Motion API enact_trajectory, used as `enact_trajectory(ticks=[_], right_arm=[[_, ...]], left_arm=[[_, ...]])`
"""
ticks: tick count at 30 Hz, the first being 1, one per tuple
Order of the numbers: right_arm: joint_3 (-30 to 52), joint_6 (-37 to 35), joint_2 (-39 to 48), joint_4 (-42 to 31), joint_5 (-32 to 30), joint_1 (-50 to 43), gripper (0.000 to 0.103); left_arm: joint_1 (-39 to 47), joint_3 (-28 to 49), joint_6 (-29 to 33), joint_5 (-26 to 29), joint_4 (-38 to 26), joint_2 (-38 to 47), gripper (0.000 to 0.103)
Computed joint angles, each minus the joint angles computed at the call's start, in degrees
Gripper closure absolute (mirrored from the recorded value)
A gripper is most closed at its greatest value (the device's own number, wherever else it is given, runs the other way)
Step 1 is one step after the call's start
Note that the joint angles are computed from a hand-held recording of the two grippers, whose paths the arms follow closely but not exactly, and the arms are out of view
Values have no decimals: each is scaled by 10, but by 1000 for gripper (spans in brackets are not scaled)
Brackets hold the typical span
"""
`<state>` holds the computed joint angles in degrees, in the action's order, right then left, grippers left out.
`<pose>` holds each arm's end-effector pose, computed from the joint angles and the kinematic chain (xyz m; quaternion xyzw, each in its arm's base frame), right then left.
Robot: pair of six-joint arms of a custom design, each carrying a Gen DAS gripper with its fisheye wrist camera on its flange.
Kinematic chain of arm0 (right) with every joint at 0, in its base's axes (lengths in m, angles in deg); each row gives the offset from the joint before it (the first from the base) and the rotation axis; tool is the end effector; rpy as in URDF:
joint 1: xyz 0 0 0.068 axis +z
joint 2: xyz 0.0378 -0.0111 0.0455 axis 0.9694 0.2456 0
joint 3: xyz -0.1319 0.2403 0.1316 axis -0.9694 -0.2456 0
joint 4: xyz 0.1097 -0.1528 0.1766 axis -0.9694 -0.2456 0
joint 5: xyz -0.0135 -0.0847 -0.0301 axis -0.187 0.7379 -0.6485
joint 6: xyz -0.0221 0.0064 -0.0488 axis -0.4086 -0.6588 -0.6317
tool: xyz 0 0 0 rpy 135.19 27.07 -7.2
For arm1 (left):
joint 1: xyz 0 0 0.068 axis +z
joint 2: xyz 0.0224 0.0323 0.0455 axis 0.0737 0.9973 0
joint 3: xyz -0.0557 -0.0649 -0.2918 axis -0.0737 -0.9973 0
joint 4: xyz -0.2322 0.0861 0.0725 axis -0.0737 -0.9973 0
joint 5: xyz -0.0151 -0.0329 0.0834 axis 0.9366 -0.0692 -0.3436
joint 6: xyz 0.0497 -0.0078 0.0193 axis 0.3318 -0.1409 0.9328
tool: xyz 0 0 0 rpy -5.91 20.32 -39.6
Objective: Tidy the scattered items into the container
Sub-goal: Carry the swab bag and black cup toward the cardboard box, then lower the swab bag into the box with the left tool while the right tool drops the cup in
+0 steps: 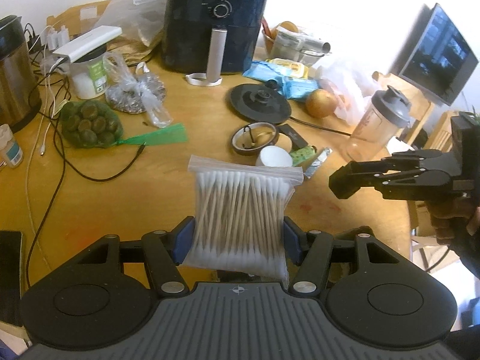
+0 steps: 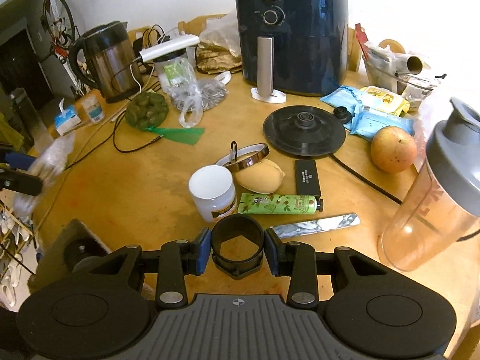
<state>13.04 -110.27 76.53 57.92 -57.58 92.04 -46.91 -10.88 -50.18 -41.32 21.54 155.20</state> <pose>0.3640 0.1211 0.2368 -0.3715 0.8589 0.1781 0.3042 0.1534 -0.1582 0.2870 -0.3004 0.8980 -0.0034 0.3216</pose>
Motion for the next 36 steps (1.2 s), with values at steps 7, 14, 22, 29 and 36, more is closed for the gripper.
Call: enact_trajectory(ticks=[7, 14, 22, 29, 36], right_arm=[[-33, 4, -52, -6, -18, -12, 62], [-52, 17, -95, -34, -41, -26, 62], [-71, 12, -128, -68, -59, -28, 62], [-102, 5, -149, -90, -67, -21, 62], [-132, -1, -155, -104, -60, -2, 62]], left_arm=[[-1, 10, 15, 2, 13, 17, 43], [-11, 22, 23, 7, 24, 36, 43], [-28, 30, 7, 30, 21, 56, 43], [-48, 27, -5, 58, 36, 69, 43], [-51, 11, 9, 99, 74, 82, 43]])
